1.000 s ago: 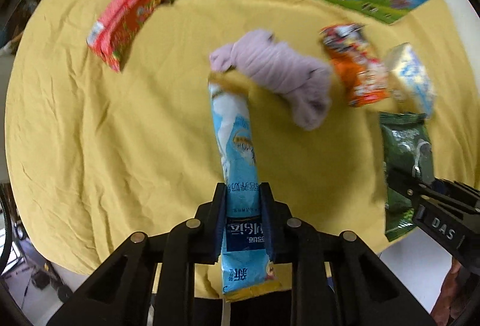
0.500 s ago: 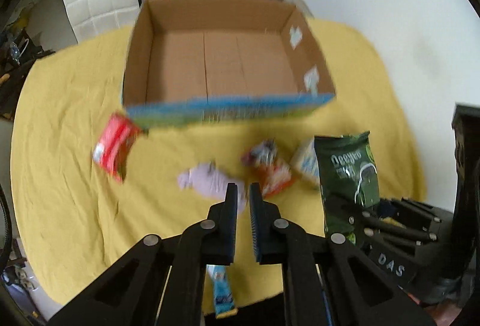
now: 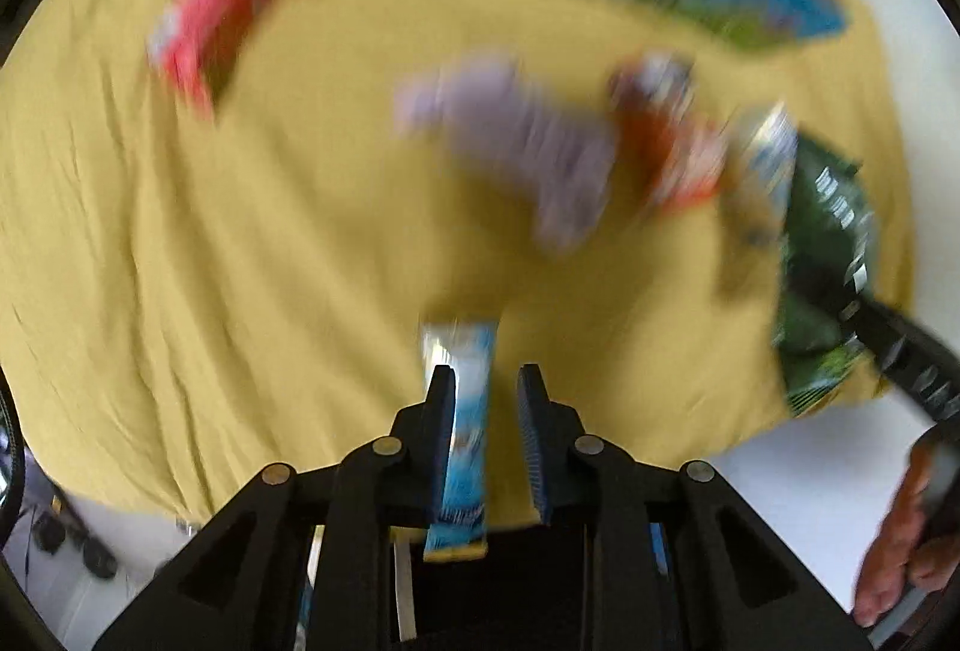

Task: Organize soft objects
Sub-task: 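Lift the blue tube packet and green wipe pack toward the box with both tools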

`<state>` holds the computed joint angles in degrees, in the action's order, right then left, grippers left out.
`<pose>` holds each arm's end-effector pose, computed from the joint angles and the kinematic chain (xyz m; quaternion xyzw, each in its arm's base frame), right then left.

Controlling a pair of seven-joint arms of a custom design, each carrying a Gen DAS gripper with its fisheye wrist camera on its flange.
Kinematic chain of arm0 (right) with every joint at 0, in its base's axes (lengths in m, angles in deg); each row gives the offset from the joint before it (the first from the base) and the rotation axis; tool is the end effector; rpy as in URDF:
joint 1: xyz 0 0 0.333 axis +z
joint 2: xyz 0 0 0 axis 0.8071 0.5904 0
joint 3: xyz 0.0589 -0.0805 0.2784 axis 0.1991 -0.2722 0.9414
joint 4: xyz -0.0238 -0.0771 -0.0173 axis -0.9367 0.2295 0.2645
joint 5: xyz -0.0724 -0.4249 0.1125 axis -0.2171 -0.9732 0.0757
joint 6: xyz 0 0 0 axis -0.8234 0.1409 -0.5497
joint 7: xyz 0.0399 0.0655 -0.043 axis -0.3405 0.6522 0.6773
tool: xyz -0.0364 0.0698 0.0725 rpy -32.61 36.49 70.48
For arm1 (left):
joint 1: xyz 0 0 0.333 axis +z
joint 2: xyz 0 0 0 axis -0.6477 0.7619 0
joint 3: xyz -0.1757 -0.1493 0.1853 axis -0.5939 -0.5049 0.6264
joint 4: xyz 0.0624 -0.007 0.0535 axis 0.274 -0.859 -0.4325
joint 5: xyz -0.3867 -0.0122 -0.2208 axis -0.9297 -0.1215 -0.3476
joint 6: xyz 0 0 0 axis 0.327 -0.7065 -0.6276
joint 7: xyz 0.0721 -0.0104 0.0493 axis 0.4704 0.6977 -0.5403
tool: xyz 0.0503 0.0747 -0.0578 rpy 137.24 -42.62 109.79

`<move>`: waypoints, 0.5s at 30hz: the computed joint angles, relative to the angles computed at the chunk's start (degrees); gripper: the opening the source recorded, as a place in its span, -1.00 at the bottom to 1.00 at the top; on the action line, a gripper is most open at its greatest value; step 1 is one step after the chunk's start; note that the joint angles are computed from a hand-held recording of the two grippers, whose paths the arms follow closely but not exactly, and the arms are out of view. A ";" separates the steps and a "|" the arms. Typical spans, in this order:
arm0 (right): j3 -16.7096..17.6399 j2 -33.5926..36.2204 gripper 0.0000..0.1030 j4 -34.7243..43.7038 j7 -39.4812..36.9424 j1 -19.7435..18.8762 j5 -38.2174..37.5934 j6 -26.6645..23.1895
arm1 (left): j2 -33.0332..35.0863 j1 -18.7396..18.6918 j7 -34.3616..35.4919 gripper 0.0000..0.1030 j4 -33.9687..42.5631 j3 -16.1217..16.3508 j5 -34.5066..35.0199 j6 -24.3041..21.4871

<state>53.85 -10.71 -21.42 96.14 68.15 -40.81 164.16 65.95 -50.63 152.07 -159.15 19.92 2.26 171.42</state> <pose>0.6332 0.1984 0.4872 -0.6811 0.7286 0.0572 0.0436 0.6120 -0.2810 0.4391 0.7105 -0.6889 0.0022 0.1435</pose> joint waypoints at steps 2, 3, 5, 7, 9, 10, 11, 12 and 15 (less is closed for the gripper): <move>0.27 -2.19 -0.31 -4.43 0.71 0.33 0.17 1.01 | -1.65 -0.25 0.03 -0.61 -4.30 -0.35 -0.47 0.08; 0.50 -3.22 -0.31 -6.47 1.22 0.59 0.11 1.30 | -2.03 -0.29 0.37 -0.57 -5.65 -0.48 -1.15 0.20; 0.82 -6.31 -0.31 -12.08 1.76 0.90 0.17 3.25 | -2.13 -0.98 0.42 -0.52 -7.73 -0.66 -0.30 0.29; 1.20 -8.24 -0.31 -15.60 2.34 1.13 0.15 4.33 | -1.87 -1.59 0.58 -0.49 -8.88 -0.81 0.55 0.84; 1.74 -9.58 -0.31 -17.91 3.06 1.53 -0.50 5.54 | -2.57 -2.28 0.29 -0.40 -10.36 -0.98 1.66 2.94; 2.00 -10.07 -0.31 -18.78 3.47 1.75 -1.07 5.94 | -2.36 -2.98 0.10 -0.40 -10.05 -1.09 3.67 3.16; 2.22 -10.49 -0.31 -19.68 3.83 1.94 -1.27 6.40 | -1.94 -3.70 -0.24 -0.42 -9.40 -1.22 5.62 2.70; 2.43 -10.59 -0.31 -20.21 4.14 2.15 -1.16 6.84 | -2.29 -3.80 -0.27 -0.43 -9.84 -1.28 5.48 3.52; 2.87 -11.16 -0.30 -21.36 5.09 2.65 -2.07 7.55 | -4.17 -3.90 -1.11 -0.67 -12.25 -1.21 4.89 7.50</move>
<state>56.71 -21.87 -42.79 101.23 70.80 -42.88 171.71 61.78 -54.54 150.96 -171.40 18.71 7.15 178.92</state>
